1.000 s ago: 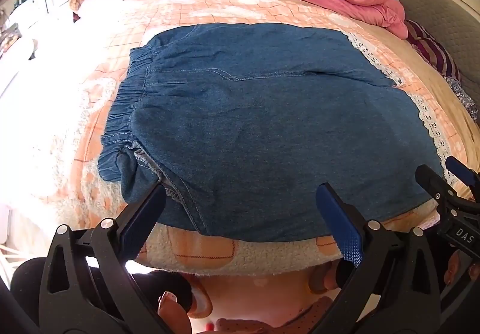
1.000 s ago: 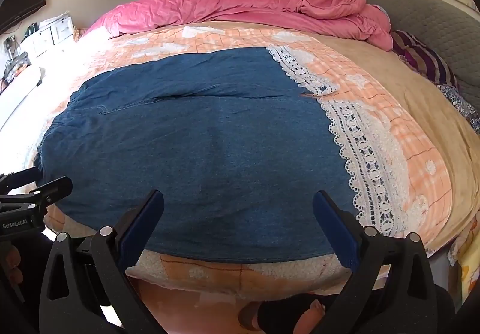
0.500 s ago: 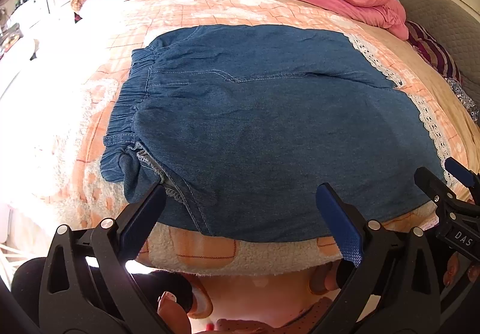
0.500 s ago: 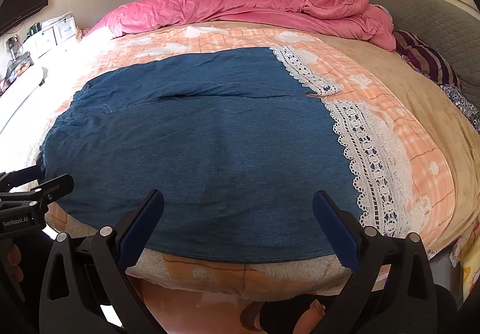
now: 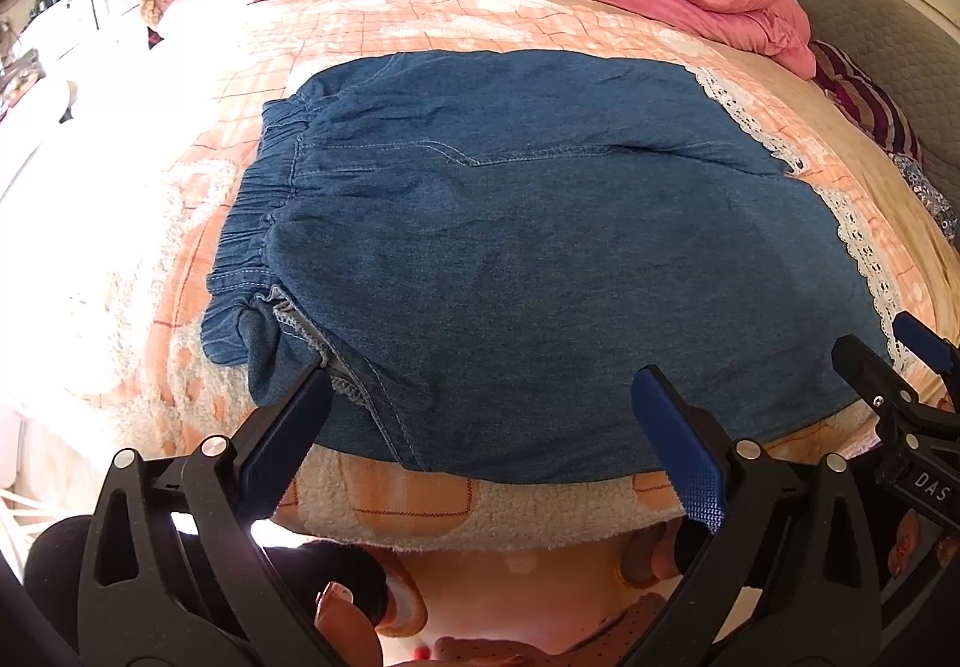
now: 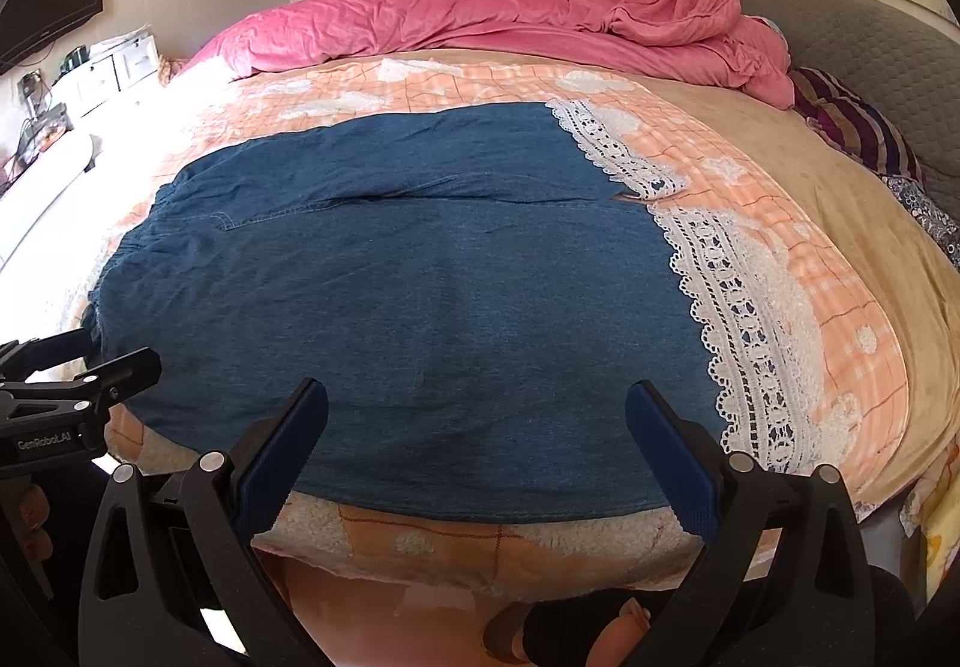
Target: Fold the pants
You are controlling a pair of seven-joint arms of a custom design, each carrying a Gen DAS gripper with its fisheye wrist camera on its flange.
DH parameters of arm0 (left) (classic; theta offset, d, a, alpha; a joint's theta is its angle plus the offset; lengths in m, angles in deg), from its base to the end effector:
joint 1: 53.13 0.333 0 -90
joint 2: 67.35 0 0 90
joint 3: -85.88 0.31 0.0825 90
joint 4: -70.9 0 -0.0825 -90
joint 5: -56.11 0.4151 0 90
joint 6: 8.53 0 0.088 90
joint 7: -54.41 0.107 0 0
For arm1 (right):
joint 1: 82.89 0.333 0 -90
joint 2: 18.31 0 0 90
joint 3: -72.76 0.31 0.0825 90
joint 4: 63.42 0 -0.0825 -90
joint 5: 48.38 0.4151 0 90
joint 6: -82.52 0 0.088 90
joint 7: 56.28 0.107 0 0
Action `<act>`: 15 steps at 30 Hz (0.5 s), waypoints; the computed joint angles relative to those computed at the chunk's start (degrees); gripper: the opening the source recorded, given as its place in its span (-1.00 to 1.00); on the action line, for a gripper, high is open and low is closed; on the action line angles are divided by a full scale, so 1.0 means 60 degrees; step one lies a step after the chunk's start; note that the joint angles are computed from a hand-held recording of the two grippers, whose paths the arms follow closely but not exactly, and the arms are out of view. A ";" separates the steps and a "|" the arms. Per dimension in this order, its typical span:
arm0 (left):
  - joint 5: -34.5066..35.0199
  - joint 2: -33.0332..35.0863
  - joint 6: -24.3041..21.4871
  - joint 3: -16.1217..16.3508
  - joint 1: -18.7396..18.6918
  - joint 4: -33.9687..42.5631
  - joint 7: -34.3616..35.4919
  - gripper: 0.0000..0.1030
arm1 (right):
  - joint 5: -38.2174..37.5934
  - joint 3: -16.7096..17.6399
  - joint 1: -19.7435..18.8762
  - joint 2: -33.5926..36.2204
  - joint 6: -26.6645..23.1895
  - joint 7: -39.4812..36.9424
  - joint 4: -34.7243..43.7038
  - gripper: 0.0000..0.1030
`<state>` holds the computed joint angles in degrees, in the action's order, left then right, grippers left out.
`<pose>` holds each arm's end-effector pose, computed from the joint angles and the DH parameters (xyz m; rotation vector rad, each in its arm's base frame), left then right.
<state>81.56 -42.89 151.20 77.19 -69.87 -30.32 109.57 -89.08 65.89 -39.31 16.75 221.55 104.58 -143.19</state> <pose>0.6460 -0.3158 0.3672 -1.7296 2.0584 -0.7217 0.6155 0.4812 0.3819 -1.7035 1.8987 -0.7513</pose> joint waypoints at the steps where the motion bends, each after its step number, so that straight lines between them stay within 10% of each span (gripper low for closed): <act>1: 0.0008 0.0008 -0.0007 0.0006 -0.0005 0.0012 0.0002 0.82 | 0.0013 0.0011 -0.0007 0.0013 0.0003 -0.0032 0.0017 0.92; 15: 0.0036 -0.0063 0.0060 0.0018 -0.0004 -0.0072 -0.0044 0.82 | 0.0111 -0.0009 0.0023 0.0132 -0.0076 -0.0172 0.0157 0.92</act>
